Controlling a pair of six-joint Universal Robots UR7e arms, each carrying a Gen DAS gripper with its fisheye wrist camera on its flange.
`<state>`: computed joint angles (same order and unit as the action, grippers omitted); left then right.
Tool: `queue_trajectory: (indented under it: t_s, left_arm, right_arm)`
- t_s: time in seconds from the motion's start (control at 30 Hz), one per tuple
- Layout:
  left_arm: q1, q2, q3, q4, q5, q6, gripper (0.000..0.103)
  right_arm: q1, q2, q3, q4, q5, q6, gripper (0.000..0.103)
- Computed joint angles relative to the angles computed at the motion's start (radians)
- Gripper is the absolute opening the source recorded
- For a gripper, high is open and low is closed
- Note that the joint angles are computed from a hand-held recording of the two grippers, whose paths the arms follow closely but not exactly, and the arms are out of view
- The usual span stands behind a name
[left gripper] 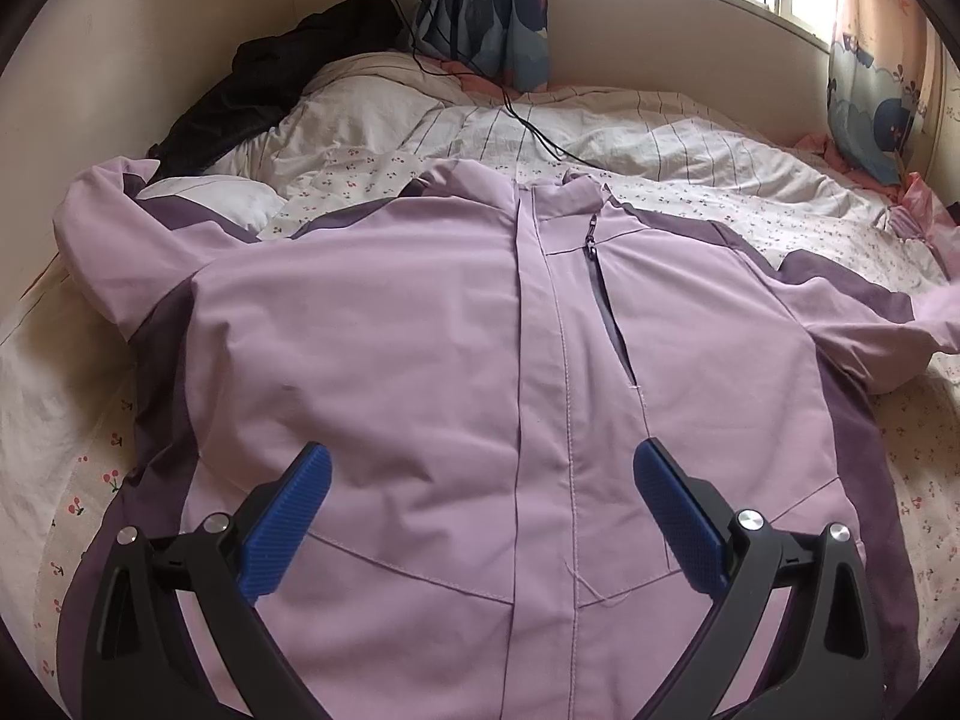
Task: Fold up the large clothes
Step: 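Lift the sleeve cuff with the right gripper and carry it across the jacket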
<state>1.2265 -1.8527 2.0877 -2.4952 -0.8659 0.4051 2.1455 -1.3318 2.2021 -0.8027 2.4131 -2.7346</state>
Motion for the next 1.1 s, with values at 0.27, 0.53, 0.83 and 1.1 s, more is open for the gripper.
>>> queue_trajectory:
  t_s: [0.27,0.53,0.83,1.1]
  left_arm:
    - [0.037,-0.019,-0.061,-0.004,-0.021,0.005,0.097]
    - [0.097,-0.02,-0.151,-0.009,-0.022,0.009,0.097]
    - [0.111,-0.042,-0.18,-0.047,-0.028,0.052,0.097]
    - [0.118,-0.038,-0.191,-0.024,-0.038,0.037,0.097]
  right_arm:
    - [0.15,0.241,-0.424,0.219,-0.025,-0.14,0.015]
    - [0.225,0.585,-0.926,0.525,-0.102,-0.18,0.015]
    - [0.256,0.824,-1.266,0.751,-0.135,-0.15,0.015]
    - [0.25,0.978,-1.471,0.853,-0.183,-0.111,0.015]
